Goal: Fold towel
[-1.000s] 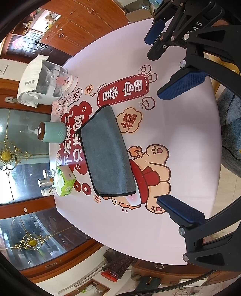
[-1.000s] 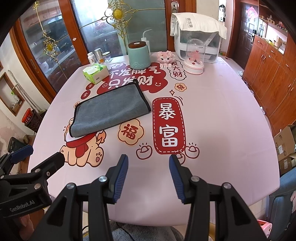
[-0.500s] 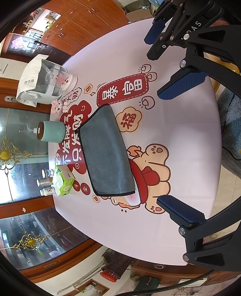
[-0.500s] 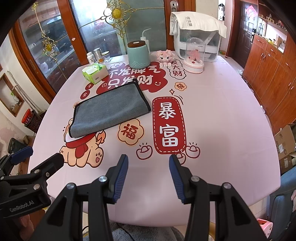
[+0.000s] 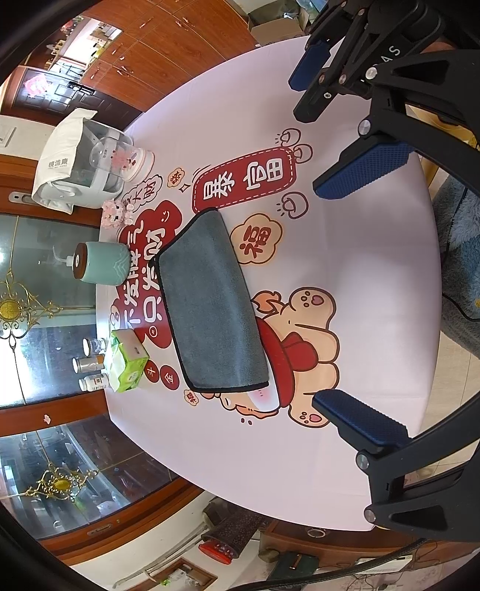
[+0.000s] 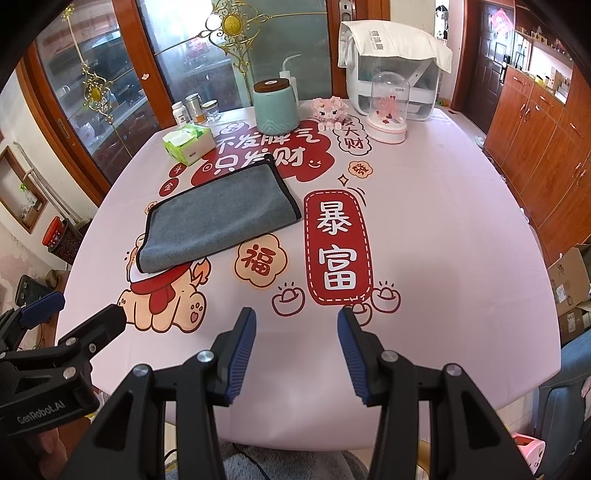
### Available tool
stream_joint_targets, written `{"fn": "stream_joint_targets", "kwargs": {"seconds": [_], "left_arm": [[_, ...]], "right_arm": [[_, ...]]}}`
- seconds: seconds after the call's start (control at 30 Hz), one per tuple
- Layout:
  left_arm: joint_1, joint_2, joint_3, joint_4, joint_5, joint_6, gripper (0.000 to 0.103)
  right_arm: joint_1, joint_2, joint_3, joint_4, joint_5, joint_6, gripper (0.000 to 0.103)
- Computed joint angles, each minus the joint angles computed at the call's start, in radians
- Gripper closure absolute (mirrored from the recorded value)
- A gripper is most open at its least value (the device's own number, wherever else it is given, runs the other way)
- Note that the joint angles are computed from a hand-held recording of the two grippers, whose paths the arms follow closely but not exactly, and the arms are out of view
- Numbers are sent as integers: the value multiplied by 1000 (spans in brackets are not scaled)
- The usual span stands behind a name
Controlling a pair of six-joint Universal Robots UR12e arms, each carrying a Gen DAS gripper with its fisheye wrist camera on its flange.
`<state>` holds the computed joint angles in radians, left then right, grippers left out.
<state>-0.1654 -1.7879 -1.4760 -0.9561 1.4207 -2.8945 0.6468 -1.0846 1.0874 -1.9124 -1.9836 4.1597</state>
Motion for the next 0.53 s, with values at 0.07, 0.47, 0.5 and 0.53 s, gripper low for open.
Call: {"fn": "stream_joint_targets", "kwargs": {"seconds": [0.07, 0.47, 0.5, 0.53], "left_arm": [[0, 1, -1, -1, -1, 0, 1], [1, 0, -1, -2, 0, 0, 1], [1, 0, -1, -3, 1, 1, 1], [1, 0, -2, -3, 1, 0, 1]], "right_arm": [[0, 1, 0, 1, 1, 2, 57], [2, 5, -2, 3, 1, 7, 57], [1, 5, -3, 3, 2, 6, 57], [1, 5, -3, 3, 2, 5, 57]]}}
